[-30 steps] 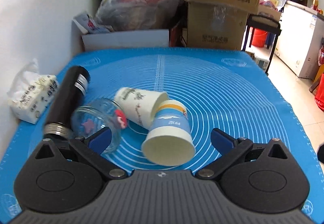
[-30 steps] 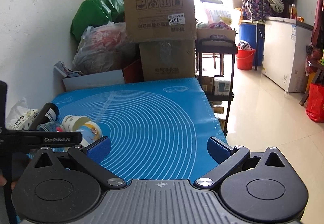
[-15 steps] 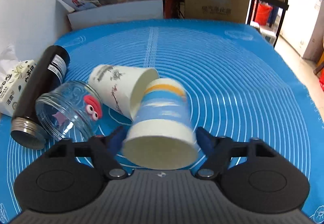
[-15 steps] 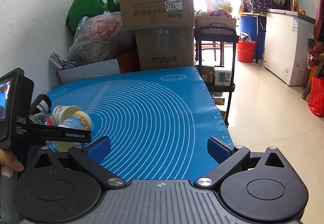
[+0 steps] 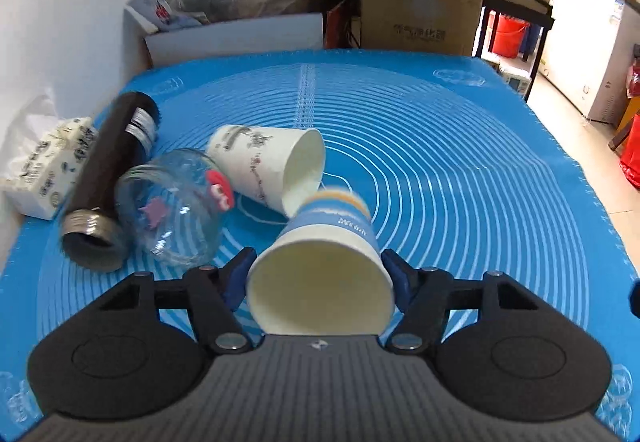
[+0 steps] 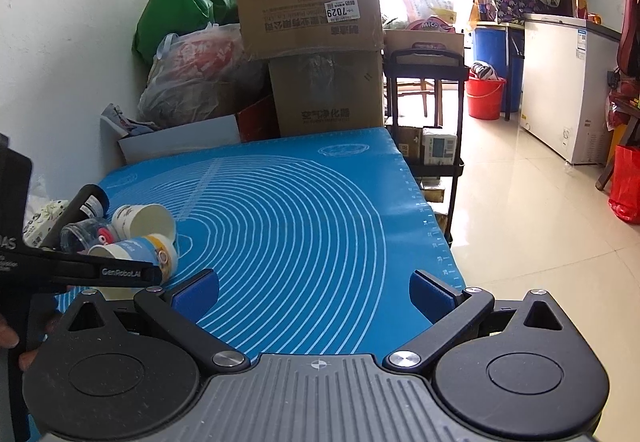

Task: Flip cup upside down
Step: 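Close the left gripper on the blue-banded cup's rim and lift it, then release the cup from the left gripper and withdraw the left tool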

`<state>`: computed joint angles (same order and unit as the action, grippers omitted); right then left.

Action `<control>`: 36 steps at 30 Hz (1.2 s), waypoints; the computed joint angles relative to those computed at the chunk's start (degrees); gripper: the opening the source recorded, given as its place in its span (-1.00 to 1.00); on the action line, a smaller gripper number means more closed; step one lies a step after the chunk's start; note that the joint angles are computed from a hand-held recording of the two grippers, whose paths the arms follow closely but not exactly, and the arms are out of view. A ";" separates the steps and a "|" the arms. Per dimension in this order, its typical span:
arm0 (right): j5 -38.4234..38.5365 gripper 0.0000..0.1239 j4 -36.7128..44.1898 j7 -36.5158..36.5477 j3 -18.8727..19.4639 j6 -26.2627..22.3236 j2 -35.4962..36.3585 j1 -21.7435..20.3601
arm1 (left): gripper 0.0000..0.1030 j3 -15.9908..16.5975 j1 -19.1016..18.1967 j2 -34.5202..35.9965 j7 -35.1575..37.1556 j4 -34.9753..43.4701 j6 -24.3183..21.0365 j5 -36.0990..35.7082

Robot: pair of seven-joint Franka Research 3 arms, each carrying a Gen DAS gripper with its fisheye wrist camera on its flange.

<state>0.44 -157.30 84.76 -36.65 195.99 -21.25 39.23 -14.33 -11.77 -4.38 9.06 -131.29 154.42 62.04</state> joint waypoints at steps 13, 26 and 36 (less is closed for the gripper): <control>9.66 0.66 -9.16 -4.85 21.03 -4.28 -11.86 -15.77 | 0.30 -3.43 1.96 -16.16 -2.37 -16.21 3.23 -3.23; 16.25 0.66 -12.20 -6.31 31.17 -8.77 -16.75 -20.48 | 0.38 -4.56 3.15 -20.22 5.15 -23.20 6.91 -13.44; 17.73 0.66 -12.32 -6.29 33.80 -10.36 -16.44 -22.04 | 0.59 -5.02 3.85 -20.21 8.90 -23.88 7.23 -17.97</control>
